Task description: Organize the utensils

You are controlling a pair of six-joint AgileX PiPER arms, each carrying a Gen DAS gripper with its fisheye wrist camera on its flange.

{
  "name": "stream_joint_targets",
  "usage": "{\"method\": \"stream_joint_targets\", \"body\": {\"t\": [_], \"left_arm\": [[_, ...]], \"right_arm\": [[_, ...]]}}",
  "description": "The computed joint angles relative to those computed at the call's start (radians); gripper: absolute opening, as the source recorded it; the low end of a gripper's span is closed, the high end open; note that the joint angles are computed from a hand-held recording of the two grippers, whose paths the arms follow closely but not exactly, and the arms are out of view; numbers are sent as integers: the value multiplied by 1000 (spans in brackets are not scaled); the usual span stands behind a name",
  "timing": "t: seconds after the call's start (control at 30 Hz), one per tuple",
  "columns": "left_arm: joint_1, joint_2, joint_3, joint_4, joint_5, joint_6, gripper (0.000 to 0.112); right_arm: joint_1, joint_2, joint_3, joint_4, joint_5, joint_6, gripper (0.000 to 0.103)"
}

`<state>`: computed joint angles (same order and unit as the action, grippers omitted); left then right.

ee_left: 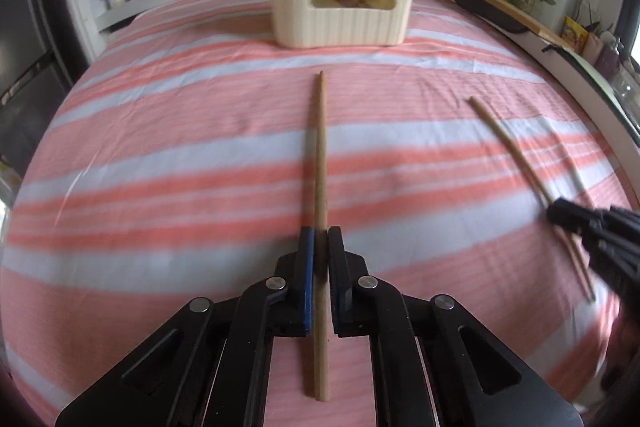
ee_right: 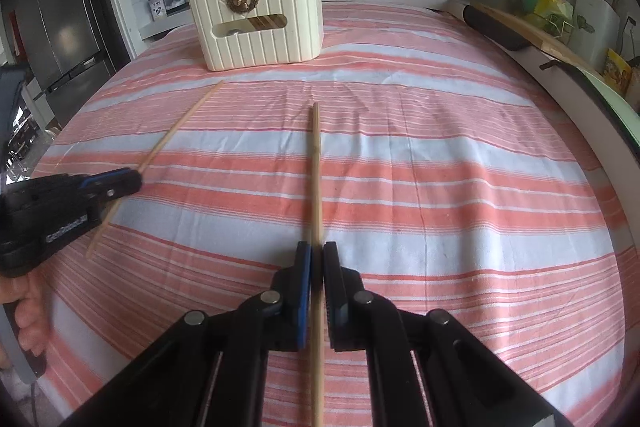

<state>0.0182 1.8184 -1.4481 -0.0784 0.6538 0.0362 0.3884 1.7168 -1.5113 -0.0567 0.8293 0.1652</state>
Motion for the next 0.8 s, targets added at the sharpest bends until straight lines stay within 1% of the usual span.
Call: {"method": "stream_joint_targets", "body": {"t": [0.1,0.13,0.17,0.2,0.23,0.27,0.3,0.33,0.4,0.5,0.57,0.6,0.63,0.67,0.7,0.73,0.77,0.8], "left_arm": [[51,-90,118,-45,-16,55,6],[62,-109,143,-58,-21,62,10],[79,-125,162,-90,-19,87,15],[99,-137,178,-131,-17,127,31],[117,-144,185,-172,-7,163,50],[122,-143,182,-188,0,177,59],[128,-141,176,-200,6,192,67],[127,-134,169,-200,6,197,67],[122,-105,132,-184,28,208,69],[103,-74,96,-122,31,191,73],[87,-60,82,-65,31,177,73],[84,-65,87,-56,27,178,68],[90,-71,95,-69,26,195,55],[92,-83,108,-81,25,209,49],[95,-96,121,-94,25,224,33],[97,-106,132,-111,28,241,23],[101,-116,143,-137,35,262,6],[103,-123,150,-153,39,269,5]], "right_arm": [[-12,-25,17,7,25,-20,6],[-11,-33,21,5,36,-29,6],[-10,-37,23,2,42,-35,7],[-8,-41,24,0,51,-41,8],[-11,-48,29,11,53,-54,18],[-15,-54,35,22,49,-62,39],[-19,-67,49,29,36,-62,49],[-21,-77,62,32,22,-63,57],[-26,-75,62,33,31,-67,57],[-37,-70,62,46,36,-77,57],[-37,-66,56,41,45,-85,57],[-37,-66,54,42,48,-90,57],[-37,-66,54,41,50,-94,57],[-36,-67,55,37,51,-96,57],[-36,-69,58,33,50,-96,57],[-36,-72,63,29,47,-94,57],[-37,-75,68,29,43,-93,57],[-38,-78,72,28,40,-91,57]]}}
